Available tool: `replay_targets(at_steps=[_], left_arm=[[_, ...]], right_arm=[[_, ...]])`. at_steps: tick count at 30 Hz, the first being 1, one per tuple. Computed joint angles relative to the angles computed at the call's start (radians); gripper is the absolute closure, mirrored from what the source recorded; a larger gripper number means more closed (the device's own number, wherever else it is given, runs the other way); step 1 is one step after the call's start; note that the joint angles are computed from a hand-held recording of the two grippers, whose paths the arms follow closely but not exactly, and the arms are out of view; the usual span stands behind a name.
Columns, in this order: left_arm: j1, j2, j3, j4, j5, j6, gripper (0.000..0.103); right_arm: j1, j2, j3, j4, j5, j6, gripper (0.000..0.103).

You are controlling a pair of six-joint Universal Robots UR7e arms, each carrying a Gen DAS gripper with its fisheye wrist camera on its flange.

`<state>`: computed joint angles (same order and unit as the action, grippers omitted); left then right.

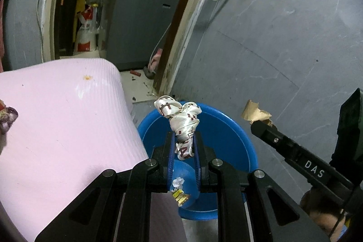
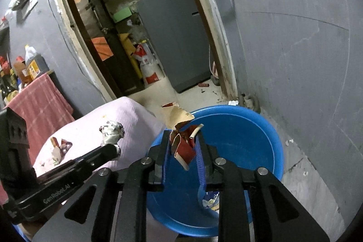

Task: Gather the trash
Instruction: 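Carry the white foil and red-brown scrap over the blue basin and release both, then bring both open tools back over the remaining scraps on the table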

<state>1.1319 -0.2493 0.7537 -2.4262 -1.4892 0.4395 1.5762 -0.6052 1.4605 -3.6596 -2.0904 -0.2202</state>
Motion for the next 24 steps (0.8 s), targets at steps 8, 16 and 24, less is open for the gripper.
replay_targets(at_steps=[8,16,24], left_arm=[[0.006,0.007,-0.005,0.021,0.021,-0.004,0.088],[0.007,0.004,-0.003,0.025,0.018,-0.019,0.078],[0.009,-0.018,0.021,-0.028,0.008,-0.068,0.059]], right_arm=[[-0.004,-0.005,-0.005,0.013,-0.007,0.023,0.077],[-0.01,-0.006,-0.012,0.034,-0.008,0.039,0.076],[0.0,0.011,-0.026,-0.027,-0.025,-0.008,0.06]])
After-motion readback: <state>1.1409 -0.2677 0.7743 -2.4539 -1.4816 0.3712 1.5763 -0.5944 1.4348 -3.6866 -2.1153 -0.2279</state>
